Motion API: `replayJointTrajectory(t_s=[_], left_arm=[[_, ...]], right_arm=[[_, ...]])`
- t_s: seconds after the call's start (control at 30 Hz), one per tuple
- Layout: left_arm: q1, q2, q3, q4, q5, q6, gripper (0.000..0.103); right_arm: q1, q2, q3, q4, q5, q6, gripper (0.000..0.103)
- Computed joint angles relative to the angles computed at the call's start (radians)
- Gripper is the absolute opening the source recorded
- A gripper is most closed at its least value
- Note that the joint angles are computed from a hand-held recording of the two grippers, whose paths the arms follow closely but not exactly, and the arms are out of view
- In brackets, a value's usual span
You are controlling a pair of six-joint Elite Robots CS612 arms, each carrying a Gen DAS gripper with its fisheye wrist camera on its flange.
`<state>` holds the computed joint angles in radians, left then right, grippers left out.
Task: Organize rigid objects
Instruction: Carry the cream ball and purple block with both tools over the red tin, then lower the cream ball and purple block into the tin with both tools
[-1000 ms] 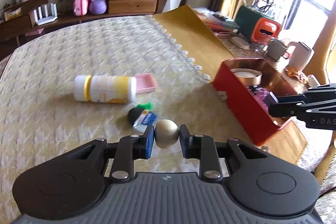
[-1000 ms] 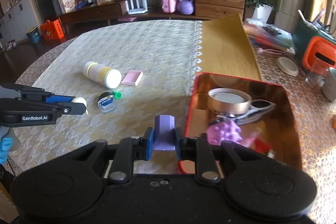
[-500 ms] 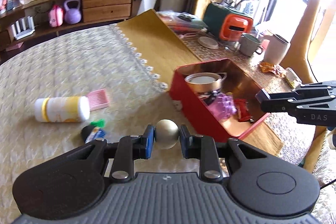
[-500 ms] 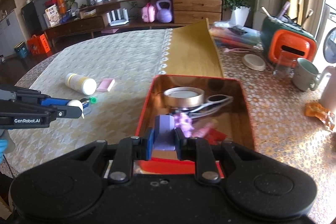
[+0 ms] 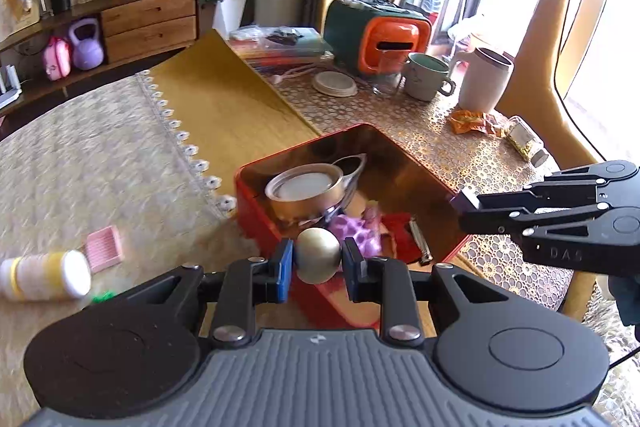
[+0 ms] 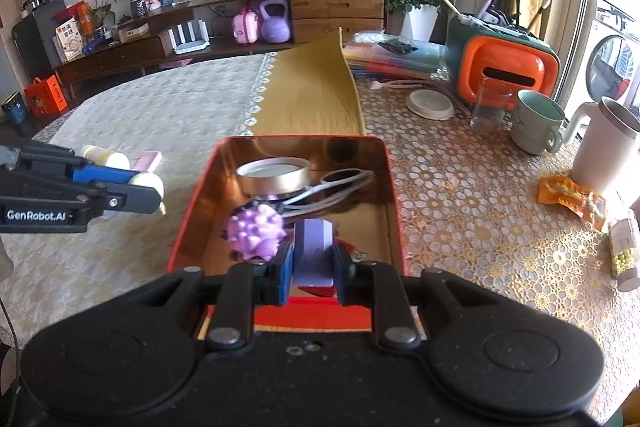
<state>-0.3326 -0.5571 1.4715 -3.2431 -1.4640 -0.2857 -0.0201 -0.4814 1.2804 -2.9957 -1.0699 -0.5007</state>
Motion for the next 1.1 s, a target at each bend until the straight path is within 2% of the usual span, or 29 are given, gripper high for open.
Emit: replayJointTrajectory(t_s=[0.33, 0.67, 0.8, 1.1], left_arm=[[-0.009, 0.06, -0.147, 0.115, -0.024, 0.036, 0.025], [-0.022, 0.127, -0.283, 0.212, -0.017, 0.077, 0.025], [-0.021, 0.155, -0.339, 0.257, -0.011, 0.076, 0.025], [-0.017, 0.207, -0.437, 0.346, -0.046, 0.076, 0.025]], right_arm=[[-0.006, 0.028, -0.047, 0.027, -0.005, -0.01, 0.02], [0.001, 0.053, -0.093, 0.084, -0.006, -0.026, 0.02], [0.003, 0.061, -0.108, 0.114, -0.012, -0.026, 0.019], [0.009, 0.076, -0.135, 0.16, -0.016, -0.039, 0.019]])
